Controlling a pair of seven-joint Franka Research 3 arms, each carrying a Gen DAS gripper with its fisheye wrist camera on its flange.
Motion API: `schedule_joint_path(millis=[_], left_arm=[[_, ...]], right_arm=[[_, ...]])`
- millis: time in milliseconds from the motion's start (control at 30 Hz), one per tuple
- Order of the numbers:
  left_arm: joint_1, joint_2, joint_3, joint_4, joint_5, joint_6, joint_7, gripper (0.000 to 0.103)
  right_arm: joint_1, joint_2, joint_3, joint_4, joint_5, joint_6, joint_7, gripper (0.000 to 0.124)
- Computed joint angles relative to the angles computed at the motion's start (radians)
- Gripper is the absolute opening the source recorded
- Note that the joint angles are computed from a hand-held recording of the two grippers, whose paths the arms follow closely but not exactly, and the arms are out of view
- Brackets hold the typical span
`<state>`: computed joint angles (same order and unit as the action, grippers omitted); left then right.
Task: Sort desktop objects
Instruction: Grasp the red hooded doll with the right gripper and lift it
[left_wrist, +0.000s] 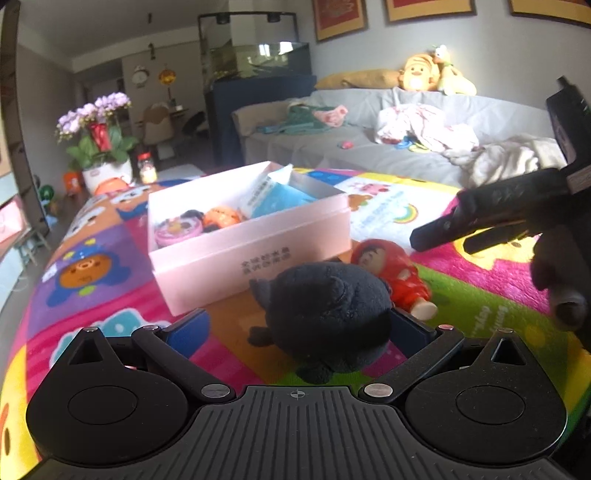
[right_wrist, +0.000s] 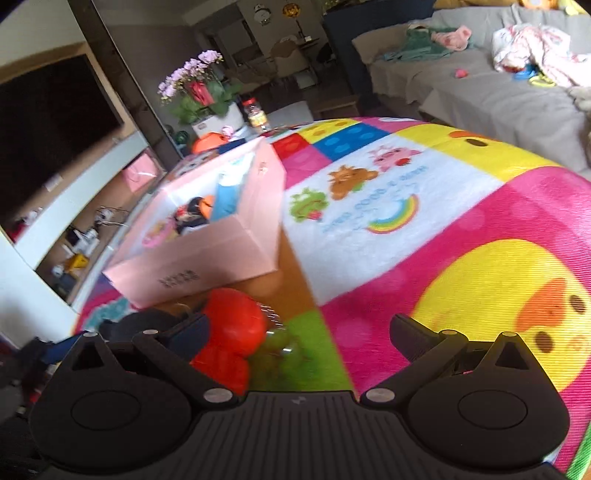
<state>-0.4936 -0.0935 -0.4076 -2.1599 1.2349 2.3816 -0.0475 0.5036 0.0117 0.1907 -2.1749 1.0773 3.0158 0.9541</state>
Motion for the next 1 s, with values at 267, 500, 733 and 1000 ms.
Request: schedule_joint_path(millis=[267, 500, 733, 1000], left_arm=[[-0.003, -0.026, -0.012, -0.002, -0.024, -0.096, 0.033, 0.103], [0.010, -0.007, 0.000, -0.011, -0.052, 0.085, 0.144, 0.103], [-0.025, 0.151, 0.033, 0.125, -0.060, -0.017, 0.142, 0.103], [-0.024, 0.041, 0.042, 0.088, 0.082, -0.043, 0.061, 0.076]], right_arm=[[0.027, 0.077, 0.008, 0.102, -0.260, -0.119, 0.140, 0.073], [0.012, 0.084, 0.014, 0.092, -0.454, -0.121, 0.272, 0.047], [-0.005, -0.003, 0.003, 0.023, -0.447, -0.129, 0.216, 0.046], [0.018, -0.031, -0.017, 0.109, -0.199, -0.107, -0.023, 0.046]])
